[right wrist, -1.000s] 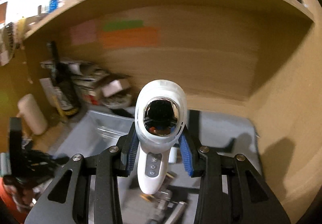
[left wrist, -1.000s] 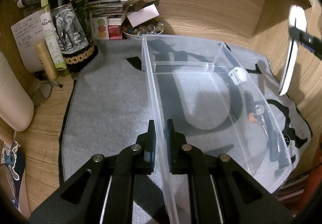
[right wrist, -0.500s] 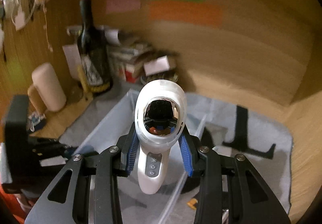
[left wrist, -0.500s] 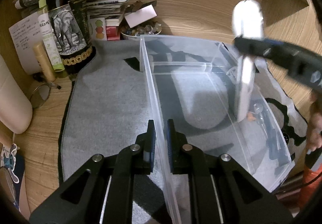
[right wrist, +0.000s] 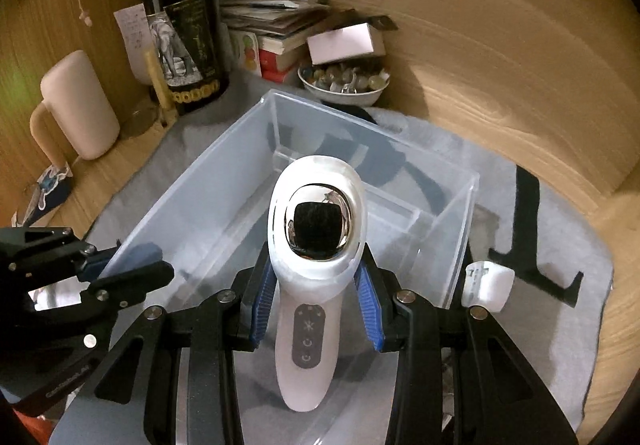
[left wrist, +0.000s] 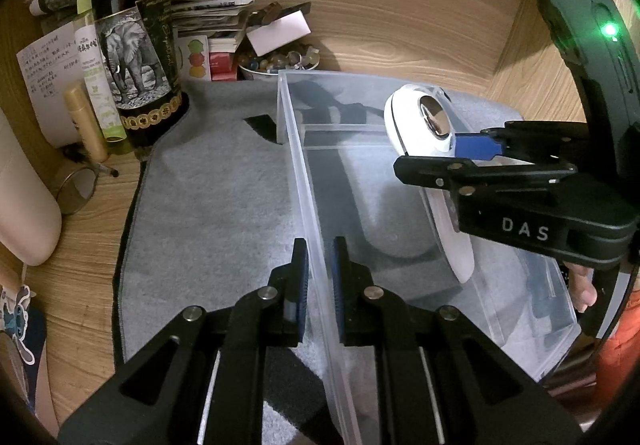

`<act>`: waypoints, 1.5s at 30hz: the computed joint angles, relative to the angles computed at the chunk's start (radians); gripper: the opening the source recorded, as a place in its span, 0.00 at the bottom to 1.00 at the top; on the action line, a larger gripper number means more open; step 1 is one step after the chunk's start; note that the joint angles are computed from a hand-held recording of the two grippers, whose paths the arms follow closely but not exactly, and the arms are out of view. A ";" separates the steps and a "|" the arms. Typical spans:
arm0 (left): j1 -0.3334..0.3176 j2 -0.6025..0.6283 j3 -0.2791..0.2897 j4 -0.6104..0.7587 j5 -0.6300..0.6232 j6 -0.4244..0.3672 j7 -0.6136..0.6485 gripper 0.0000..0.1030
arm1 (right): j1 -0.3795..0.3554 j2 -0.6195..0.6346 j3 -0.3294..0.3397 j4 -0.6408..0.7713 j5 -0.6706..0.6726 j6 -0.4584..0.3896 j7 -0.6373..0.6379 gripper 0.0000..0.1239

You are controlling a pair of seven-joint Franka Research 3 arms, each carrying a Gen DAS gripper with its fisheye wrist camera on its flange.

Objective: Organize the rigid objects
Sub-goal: 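Lift the white device with the right gripper and lower it into the box, then grasp the white plug adapter with the right gripper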

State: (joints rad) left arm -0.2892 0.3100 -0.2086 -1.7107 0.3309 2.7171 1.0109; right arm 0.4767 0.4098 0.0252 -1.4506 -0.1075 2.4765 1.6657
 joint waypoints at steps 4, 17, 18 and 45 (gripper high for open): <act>0.000 0.000 0.000 0.001 -0.001 -0.001 0.000 0.11 | -0.005 0.003 -0.003 0.007 0.010 -0.011 0.011 0.29; -0.002 0.007 0.002 0.013 0.002 -0.014 0.003 0.11 | -0.004 -0.083 -0.016 -0.111 -0.053 0.125 0.055 0.37; -0.002 0.009 0.001 0.016 0.002 -0.016 0.004 0.11 | -0.007 -0.095 -0.016 -0.123 -0.055 0.138 0.060 0.39; -0.001 0.014 -0.001 0.028 -0.019 -0.039 0.008 0.11 | -0.143 -0.093 -0.041 -0.167 -0.094 0.092 0.251 0.43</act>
State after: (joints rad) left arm -0.2898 0.3236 -0.2095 -1.6826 0.3124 2.6780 1.0186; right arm 0.3335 0.3171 -0.0158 -1.6171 -0.2012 2.5688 1.9169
